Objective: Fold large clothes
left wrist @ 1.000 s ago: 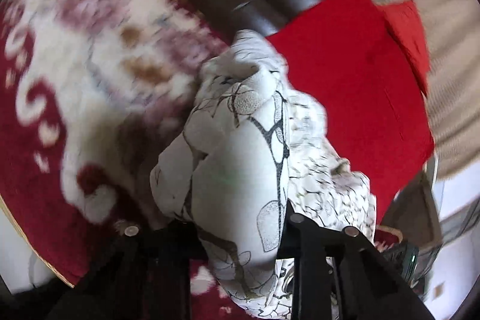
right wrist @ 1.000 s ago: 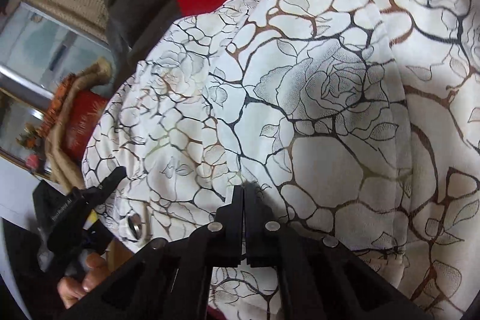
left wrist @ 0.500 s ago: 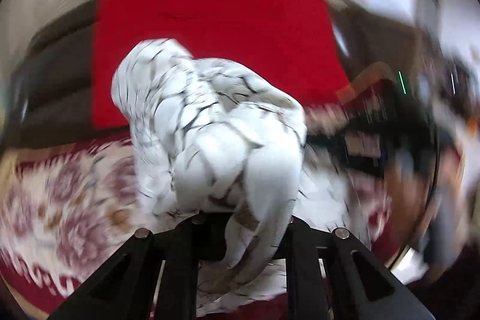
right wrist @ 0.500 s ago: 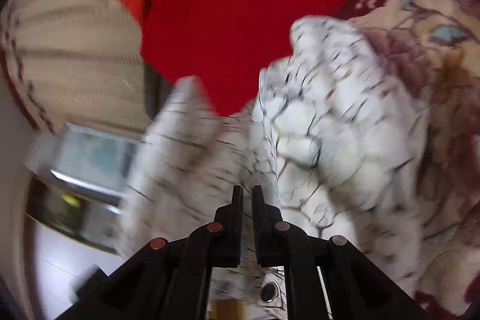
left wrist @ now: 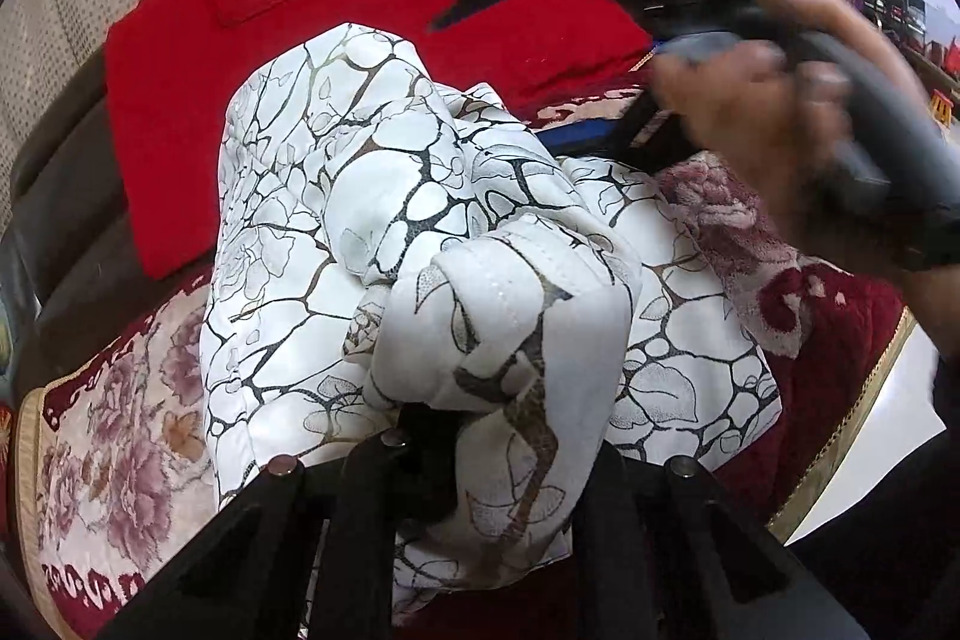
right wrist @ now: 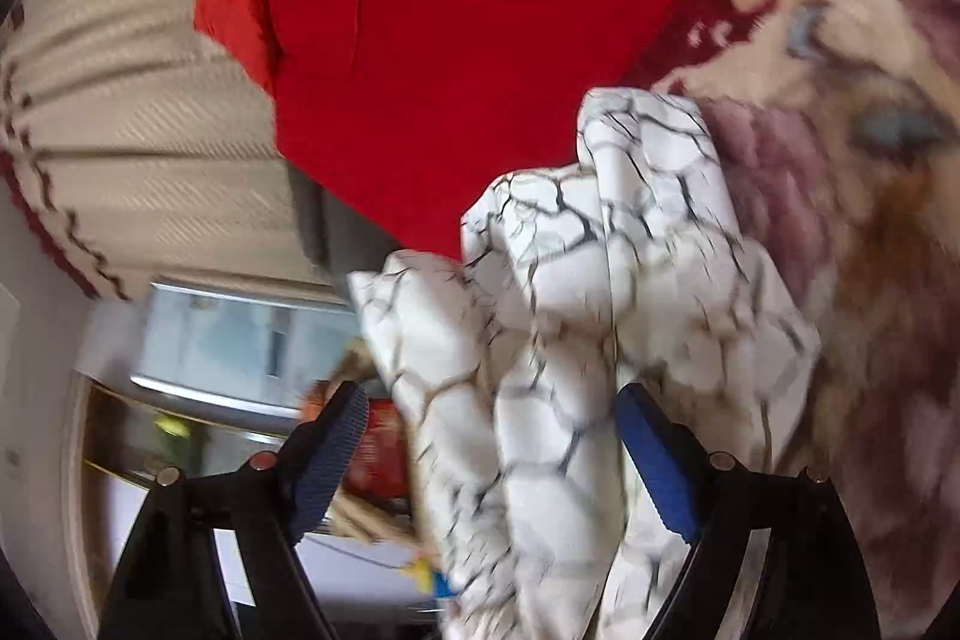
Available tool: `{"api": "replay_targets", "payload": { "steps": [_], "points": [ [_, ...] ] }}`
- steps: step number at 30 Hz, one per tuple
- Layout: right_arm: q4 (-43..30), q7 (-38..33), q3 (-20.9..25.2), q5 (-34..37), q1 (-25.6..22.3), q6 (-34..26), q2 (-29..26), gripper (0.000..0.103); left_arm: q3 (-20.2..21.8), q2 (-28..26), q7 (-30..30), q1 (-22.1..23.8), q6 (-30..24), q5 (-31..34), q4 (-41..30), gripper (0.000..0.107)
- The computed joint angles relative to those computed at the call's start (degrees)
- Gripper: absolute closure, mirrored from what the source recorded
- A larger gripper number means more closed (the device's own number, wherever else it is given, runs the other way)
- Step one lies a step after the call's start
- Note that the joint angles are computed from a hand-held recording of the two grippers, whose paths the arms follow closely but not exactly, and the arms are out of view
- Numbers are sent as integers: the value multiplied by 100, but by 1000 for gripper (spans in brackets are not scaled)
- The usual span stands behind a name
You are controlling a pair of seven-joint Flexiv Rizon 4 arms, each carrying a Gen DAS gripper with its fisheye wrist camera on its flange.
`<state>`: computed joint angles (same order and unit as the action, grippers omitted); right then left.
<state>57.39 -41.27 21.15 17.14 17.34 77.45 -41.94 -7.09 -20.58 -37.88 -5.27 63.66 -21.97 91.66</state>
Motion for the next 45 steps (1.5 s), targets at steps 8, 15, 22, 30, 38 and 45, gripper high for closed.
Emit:
{"api": "replay_targets", "payload": {
  "steps": [8, 15, 22, 30, 38, 45],
  "points": [
    [-1812, -301, -487, -650, 381, -1387, -827, 9, -373, 75, 1030, 380, -178, -1086, 211, 91],
    [-3172, -677, -1047, -1087, 843, -2606, -1387, 17, -359, 53, 1455, 440, -484, -1681, 155, 91],
    [-3310, -663, -1596, -1552, 1064, -3369, -1321, 91, -238, 162, 1468, 430, -1061, -1864, -50, 91],
    [-928, 29, -1814, -1912, 748, -1579, -105, 93, -137, -152, 1133, 105, -1620, -1377, -722, 89],
    [-974, -328, -1124, -1459, 316, -2135, -377, 85, -243, 141, 2007, 73, -1442, -1189, -105, 31],
    [114, 543, -1910, -2369, 788, -2159, 573, 79, 8, 742, 2172, 598, -2682, -2689, 11, 31]
  ]
}}
